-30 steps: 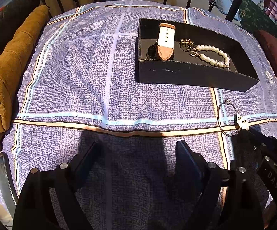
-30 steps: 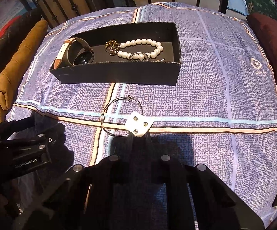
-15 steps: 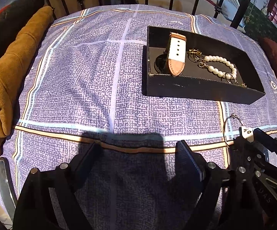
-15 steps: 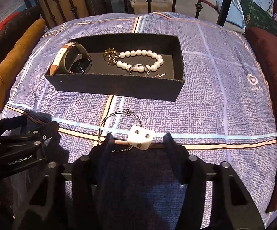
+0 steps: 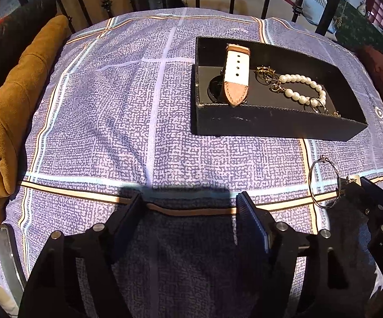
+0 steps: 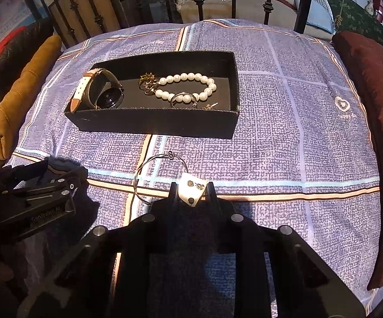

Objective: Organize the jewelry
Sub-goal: 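Carry the hoop earring into the box and open the right gripper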

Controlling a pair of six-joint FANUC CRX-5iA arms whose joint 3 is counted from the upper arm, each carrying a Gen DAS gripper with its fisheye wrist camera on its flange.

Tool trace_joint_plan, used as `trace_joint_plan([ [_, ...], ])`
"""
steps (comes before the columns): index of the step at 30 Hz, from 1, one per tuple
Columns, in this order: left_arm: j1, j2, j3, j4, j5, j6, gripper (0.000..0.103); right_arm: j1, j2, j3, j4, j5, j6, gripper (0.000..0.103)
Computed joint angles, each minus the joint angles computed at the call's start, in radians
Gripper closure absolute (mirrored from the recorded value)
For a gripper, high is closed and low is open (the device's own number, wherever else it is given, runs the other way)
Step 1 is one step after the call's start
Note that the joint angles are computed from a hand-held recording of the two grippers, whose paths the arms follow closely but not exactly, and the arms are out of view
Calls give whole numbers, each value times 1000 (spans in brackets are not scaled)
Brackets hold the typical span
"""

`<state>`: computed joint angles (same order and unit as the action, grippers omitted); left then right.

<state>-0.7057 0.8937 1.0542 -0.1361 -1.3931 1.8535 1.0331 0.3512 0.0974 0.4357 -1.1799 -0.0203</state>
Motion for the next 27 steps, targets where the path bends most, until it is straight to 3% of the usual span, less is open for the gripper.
trace_joint_plan([
  [4, -8, 8, 35, -1, -47, -13, 58, 3, -13, -6, 6, 2, -14, 81],
  [9, -16, 47, 143, -5, -146, -51, 93, 6, -31, -13, 23, 10, -24, 81],
  [14, -11, 8, 125, 15, -85, -40, 102, 5, -32, 5, 38, -6, -18, 81],
  [18, -1, 15, 165, 48, -66, -14, 103, 2, -31, 17, 51, -18, -14, 81],
  [27, 4, 66, 272, 75, -93, 1, 103, -9, -30, 38, 85, -19, -9, 81],
])
